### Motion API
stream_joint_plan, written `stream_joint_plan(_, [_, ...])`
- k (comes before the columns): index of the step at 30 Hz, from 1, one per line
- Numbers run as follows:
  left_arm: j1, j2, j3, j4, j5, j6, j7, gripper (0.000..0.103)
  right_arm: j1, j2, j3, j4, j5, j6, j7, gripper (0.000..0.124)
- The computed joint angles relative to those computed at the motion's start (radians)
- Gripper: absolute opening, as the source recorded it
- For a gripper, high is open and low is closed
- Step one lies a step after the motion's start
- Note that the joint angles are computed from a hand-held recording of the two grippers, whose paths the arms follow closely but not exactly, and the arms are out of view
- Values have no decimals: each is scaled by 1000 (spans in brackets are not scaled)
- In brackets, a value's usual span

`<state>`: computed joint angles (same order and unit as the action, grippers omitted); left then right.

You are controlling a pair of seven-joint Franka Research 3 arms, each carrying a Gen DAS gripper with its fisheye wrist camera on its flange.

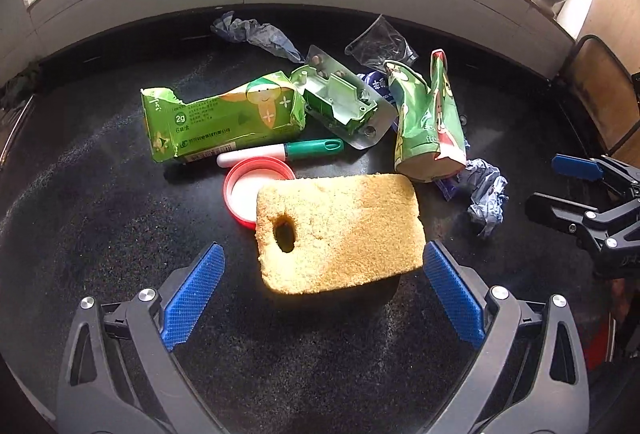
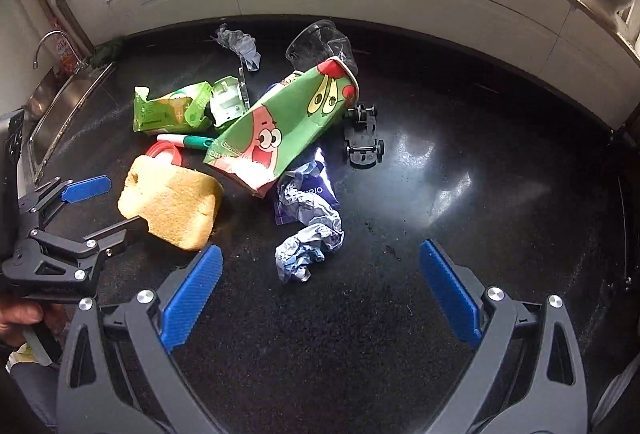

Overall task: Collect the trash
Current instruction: 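Grasp the yellow sponge with the left tool while the right tool grasps crumpled foil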

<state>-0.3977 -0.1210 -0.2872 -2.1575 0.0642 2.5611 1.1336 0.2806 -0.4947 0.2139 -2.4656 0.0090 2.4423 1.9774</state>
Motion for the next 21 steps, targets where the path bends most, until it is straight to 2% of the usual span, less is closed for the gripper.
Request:
stream_joint_plan(3, [5, 41, -4, 25, 19, -17, -24, 96, 7, 55, -25, 14, 27, 4, -29, 92])
stream_joint_plan(6, [5, 65, -6, 36, 7, -23, -28, 97, 21, 102, -46, 32, 61, -3, -68, 82])
stream_joint_plan(9, [6, 76, -6, 34, -7, 2, -36, 96, 26, 125, -54, 42, 82, -16, -86, 59])
stream_joint_plan(10, [7, 79, -6, 36, -7, 4, -37, 95, 26, 126, -53, 43, 82, -20, -86, 40])
stream_joint_plan(12, [5, 80, -4, 37, -52, 16, 6, 78, 27, 117, -53, 36, 87, -16, -90, 36])
stream_joint_plan(13, [4, 82, -4, 43, -66, 11, 20, 76, 31, 110, -57, 32, 96, -21, -97, 32])
stream_joint_plan(15, [3, 78, -7, 46, -68, 3, 24, 66, 30, 93, -58, 24, 107, -30, -96, 19])
stream_joint_plan(16, [2, 74, -8, 44, -77, 0, 29, 63, 27, 82, -57, 19, 107, -30, -93, 19])
stream_joint_plan(18, [-3, 51, -8, 26, -100, 3, 43, 50, 23, 53, -51, 8, 101, -31, -91, 19])
stream_joint_plan(21, [-10, 13, -7, -2, -106, 12, 45, 40, 17, 10, -40, -7, 94, -37, -77, 19])
